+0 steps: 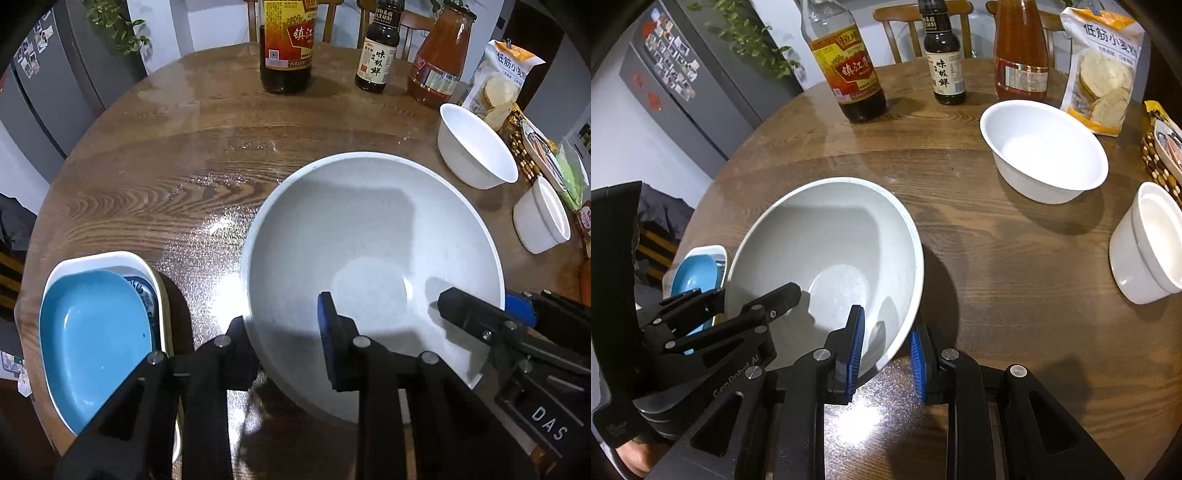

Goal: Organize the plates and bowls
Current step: 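Lower the large white bowl onto the table and open the left tool, then move the left tool to the smaller white bowl and grip its rim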

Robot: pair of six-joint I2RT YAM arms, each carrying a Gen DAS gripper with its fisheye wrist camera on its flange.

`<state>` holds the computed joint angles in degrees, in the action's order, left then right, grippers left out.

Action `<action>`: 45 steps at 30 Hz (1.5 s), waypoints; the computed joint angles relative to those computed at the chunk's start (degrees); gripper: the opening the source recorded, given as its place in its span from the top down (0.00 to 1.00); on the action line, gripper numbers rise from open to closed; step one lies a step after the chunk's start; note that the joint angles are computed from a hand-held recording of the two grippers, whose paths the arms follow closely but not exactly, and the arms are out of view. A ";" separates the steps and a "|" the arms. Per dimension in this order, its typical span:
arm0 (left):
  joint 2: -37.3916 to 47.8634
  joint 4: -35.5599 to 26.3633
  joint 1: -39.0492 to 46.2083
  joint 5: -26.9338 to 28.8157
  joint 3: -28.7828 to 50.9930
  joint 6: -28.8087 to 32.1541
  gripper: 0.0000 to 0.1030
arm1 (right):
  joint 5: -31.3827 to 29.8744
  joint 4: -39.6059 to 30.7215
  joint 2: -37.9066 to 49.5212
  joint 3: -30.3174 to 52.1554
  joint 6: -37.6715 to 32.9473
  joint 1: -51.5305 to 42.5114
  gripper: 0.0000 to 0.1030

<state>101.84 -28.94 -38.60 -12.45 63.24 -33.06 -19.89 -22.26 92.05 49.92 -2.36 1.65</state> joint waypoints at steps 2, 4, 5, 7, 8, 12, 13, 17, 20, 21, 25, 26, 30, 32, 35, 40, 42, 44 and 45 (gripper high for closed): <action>-0.14 0.59 0.62 0.80 -0.27 -0.19 0.72 | -0.05 -0.36 0.26 0.42 -0.34 0.24 0.69; -0.31 0.99 1.01 1.65 -0.62 -0.68 0.60 | 0.41 -0.38 -0.24 0.04 -0.54 0.38 0.57; -0.19 1.14 1.06 1.65 -0.57 -0.80 0.56 | 0.44 -0.16 -0.37 -0.23 -0.59 0.27 0.53; -0.93 1.58 0.89 1.21 -1.22 -1.02 0.44 | -0.32 -0.26 -1.06 -0.78 -0.51 -0.81 0.52; -1.48 1.70 0.81 0.91 -1.59 -1.06 0.43 | -0.86 -0.39 -1.21 -0.86 -0.42 -1.39 0.52; -4.26 1.17 0.51 0.34 -2.75 -2.02 0.31 | -3.17 -1.48 -4.00 -2.20 -0.55 -4.71 0.52; -5.05 0.91 0.22 0.14 -3.00 -2.51 0.27 | -3.99 -1.87 -4.97 -2.71 -0.64 -5.65 0.52; -7.49 -0.84 -1.20 -0.25 -3.18 -4.47 0.20 | -8.13 -3.97 -9.28 -5.63 -1.52 -10.24 0.41; -9.30 -2.41 -3.26 -0.97 -3.24 -5.86 0.19 | -10.76 -5.81 -12.14 -7.96 -3.32 -13.65 0.41; -9.49 -2.71 -4.03 -1.36 -3.12 -6.32 0.19 | -11.72 -7.07 -13.36 -8.67 -4.57 -15.38 0.41; -10.73 -4.91 -7.39 -3.58 -2.47 -7.95 0.17 | -13.77 -10.73 -17.20 -9.92 -8.26 -21.07 0.41; -10.97 -5.32 -8.23 -3.96 -2.29 -8.30 0.17 | -14.50 -11.52 -17.33 -9.62 -9.10 -22.63 0.41; -11.25 -6.93 -11.88 -5.94 -0.56 -9.49 0.17 | -17.73 -15.09 -18.37 -9.08 -13.06 -29.79 0.40; -11.09 -7.66 -13.71 -6.84 0.71 -9.91 0.17 | -18.99 -17.19 -18.60 -8.45 -15.88 -32.90 0.40; -10.84 -9.14 -16.69 -9.05 3.12 -10.36 0.17 | -20.73 -20.38 -18.77 -6.46 -19.30 -36.77 0.40; -10.17 -11.43 -20.49 -12.99 7.30 -10.33 0.17 | -23.29 -24.98 -19.88 -2.33 -23.82 -41.61 0.40; -10.02 -12.29 -21.82 -14.83 9.16 -9.92 0.17 | -24.14 -26.85 -20.31 0.09 -25.26 -42.98 0.40; -9.57 -13.35 -23.04 -16.66 11.38 -9.66 0.17 | -24.92 -28.43 -20.94 2.11 -26.57 -44.12 0.40; -9.47 -13.75 -23.59 -17.54 12.44 -9.48 0.17 | -25.52 -29.62 -21.05 3.13 -27.74 -45.06 0.40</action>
